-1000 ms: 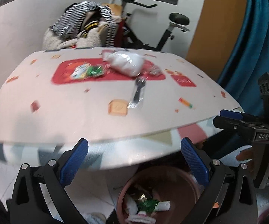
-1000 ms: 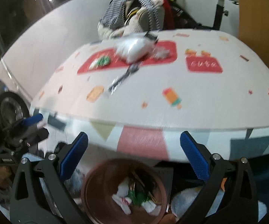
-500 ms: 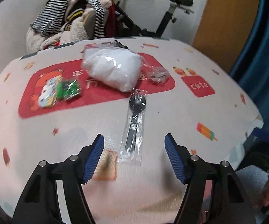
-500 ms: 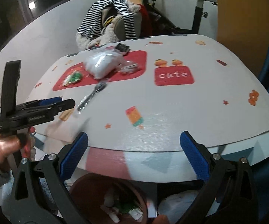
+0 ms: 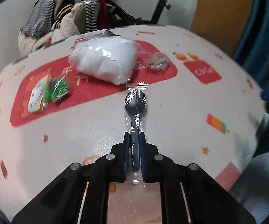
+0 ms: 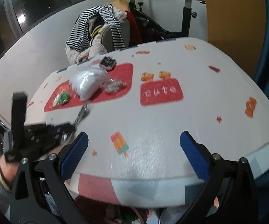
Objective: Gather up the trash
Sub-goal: 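Reach the left gripper to the wrapped plastic fork and grasp it, then reach the right gripper to the clear plastic wrapper while the left gripper holds the fork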
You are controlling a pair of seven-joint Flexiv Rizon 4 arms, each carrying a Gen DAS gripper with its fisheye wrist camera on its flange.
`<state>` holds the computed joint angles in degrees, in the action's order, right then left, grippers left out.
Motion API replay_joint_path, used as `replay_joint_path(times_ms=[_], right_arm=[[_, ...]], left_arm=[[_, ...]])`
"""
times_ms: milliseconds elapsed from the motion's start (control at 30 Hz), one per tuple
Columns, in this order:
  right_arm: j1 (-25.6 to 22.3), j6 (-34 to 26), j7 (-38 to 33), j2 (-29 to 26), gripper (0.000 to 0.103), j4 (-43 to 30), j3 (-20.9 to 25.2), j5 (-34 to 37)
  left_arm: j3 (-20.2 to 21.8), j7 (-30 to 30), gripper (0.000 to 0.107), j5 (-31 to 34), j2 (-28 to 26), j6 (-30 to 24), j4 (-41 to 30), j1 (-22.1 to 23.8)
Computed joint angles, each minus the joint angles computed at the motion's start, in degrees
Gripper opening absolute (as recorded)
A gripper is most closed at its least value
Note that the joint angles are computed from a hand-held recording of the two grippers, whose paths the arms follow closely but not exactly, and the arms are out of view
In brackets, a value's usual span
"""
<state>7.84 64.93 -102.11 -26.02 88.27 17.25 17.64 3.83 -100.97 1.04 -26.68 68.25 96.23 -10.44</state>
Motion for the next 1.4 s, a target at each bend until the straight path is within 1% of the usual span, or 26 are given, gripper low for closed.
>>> replay_joint_path(times_ms=[33, 133, 233, 300, 333, 367, 433, 500, 567, 633, 700, 767, 800, 833, 867, 933, 967, 1033, 1067, 1133, 1167, 1200, 1267, 1333, 1367, 1400], right_arm=[[0.30, 0.05, 0.06, -0.61, 0.096, -0.90, -0.08, -0.20], [1.23, -1.12, 1.01, -3.38, 0.087, -5.44, 0.18, -0.62], [1.19, -5.01, 2.60, -7.79, 0.079, -12.90, 1.92, 1.41], [2.30, -8.76, 5.42, -11.74, 0.074, -19.34, 1.97, 2.06], [3.36, -9.58, 6.39, -12.95, 0.072, -21.32, 1.12, 1.86], [5.59, -11.16, 10.46, -15.76, 0.070, -25.16, -0.90, -0.89], [6.66, -13.36, 12.50, -17.83, 0.066, -28.55, -1.77, -2.12], [8.93, -16.03, 17.43, -20.67, 0.061, -32.99, -3.98, -4.83], [10.31, -19.21, 20.68, -23.29, 0.054, -37.07, -5.10, -7.10], [10.66, -20.35, 21.75, -24.43, 0.053, -38.79, -5.14, -8.04], [10.95, -23.05, 22.39, -26.57, 0.052, -42.30, -4.83, -8.63], [11.08, -25.82, 22.17, -27.52, 0.047, -44.11, -4.44, -8.74], [10.88, -26.22, 21.56, -27.66, 0.045, -44.37, -4.14, -8.39], [10.63, -26.43, 20.78, -27.77, 0.039, -44.49, -3.86, -7.98], [10.53, -26.33, 19.75, -27.49, 0.037, -44.03, -3.74, -7.77], [10.58, -24.86, 18.23, -26.38, 0.033, -41.95, -4.10, -7.84], [9.99, -23.08, 17.08, -24.94, 0.031, -39.56, -3.77, -7.20], [9.60, -20.69, 16.71, -23.62, 0.030, -36.87, -3.53, -6.39], [8.48, -18.42, 15.97, -21.87, 0.029, -33.94, -2.84, -5.10], [7.93, -16.19, 15.43, -20.61, 0.029, -31.47, -2.27, -4.29], [7.18, -14.30, 13.70, -18.66, 0.029, -28.62, -2.24, -1.82], [6.22, -13.17, 13.68, -18.31, 0.029, -27.63, -0.83, -2.25], [4.74, -11.13, 11.92, -16.47, 0.029, -24.70, 0.48, -0.44], [2.83, -9.27, 9.36, -14.16, 0.029, -21.37, 2.06, 1.80], [1.41, -7.93, 6.80, -12.36, 0.029, -18.70, 3.36, 3.74], [0.74, -7.73, 5.76, -11.67, 0.029, -17.91, 3.79, 4.38]], left_arm=[[-0.54, -0.25, 0.011, -1.00, 0.92, 1.56, 1.63, 0.58], [-1.02, -1.51, 0.011, -3.05, 3.95, 6.42, 6.31, 1.49], [-0.87, -3.49, 0.011, -4.95, 7.02, 10.83, 10.57, 2.12], [0.20, -5.44, 0.010, -5.08, 8.61, 12.55, 12.25, 1.82], [1.12, -6.56, 0.010, -4.39, 9.26, 12.82, 12.63, 1.33], [2.00, -7.61, 0.010, -3.49, 9.80, 12.89, 12.77, 0.89], [4.08, -10.14, 0.010, -0.80, 11.44, 13.18, 13.47, -0.01], [5.23, -12.72, 0.010, 1.64, 13.06, 13.53, 14.36, -0.38], [5.23, -14.48, 0.010, 2.97, 14.56, 13.88, 15.55, 0.14], [4.66, -15.44, 0.010, 3.57, 15.89, 13.99, 16.84, 1.05], [3.82, -15.94, 0.010, 3.67, 16.88, 14.12, 18.08, 2.00], [3.06, -16.28, 0.010, 3.64, 17.77, 14.32, 19.20, 2.73], [2.84, -16.78, 0.010, 3.92, 17.96, 14.49, 19.54, 2.87], [2.63, -17.11, 0.010, 4.09, 18.31, 14.64, 19.97, 3.03], [2.35, -17.29, 0.010, 4.12, 18.43, 14.87, 20.27, 3.26], [1.63, -17.25, 0.010, 3.52, 18.88, 15.35, 21.19, 3.68], [1.23, -17.02, 0.010, 3.13, 19.09, 15.50, 21.62, 3.83], [0.75, -16.48, 0.010, 2.65, 19.27, 15.93, 22.26, 4.10], [0.63, -16.48, 0.010, 2.65, 19.44, 16.05, 22.53, 4.02], [0.36, -16.38, 0.010, 2.51, 19.58, 16.33, 22.95, 3.96], [0.18, -16.18, 0.010, 2.29, 19.57, 16.53, 23.16, 4.00], [0.02, -16.04, 0.010, 2.16, 19.65, 16.61, 23.33, 3.90], [-0.39, -15.54, 0.010, 1.76, 19.84, 16.70, 23.71, 3.71], [-0.88, -14.84, 0.010, 1.25, 20.10, 16.89, 24.21, 3.51], [-1.14, -14.35, 0.010, 0.91, 20.19, 16.98, 24.41, 3.44], [-1.44, -13.77, 0.011, 0.69, 20.34, 16.94, 24.66, 3.26]])
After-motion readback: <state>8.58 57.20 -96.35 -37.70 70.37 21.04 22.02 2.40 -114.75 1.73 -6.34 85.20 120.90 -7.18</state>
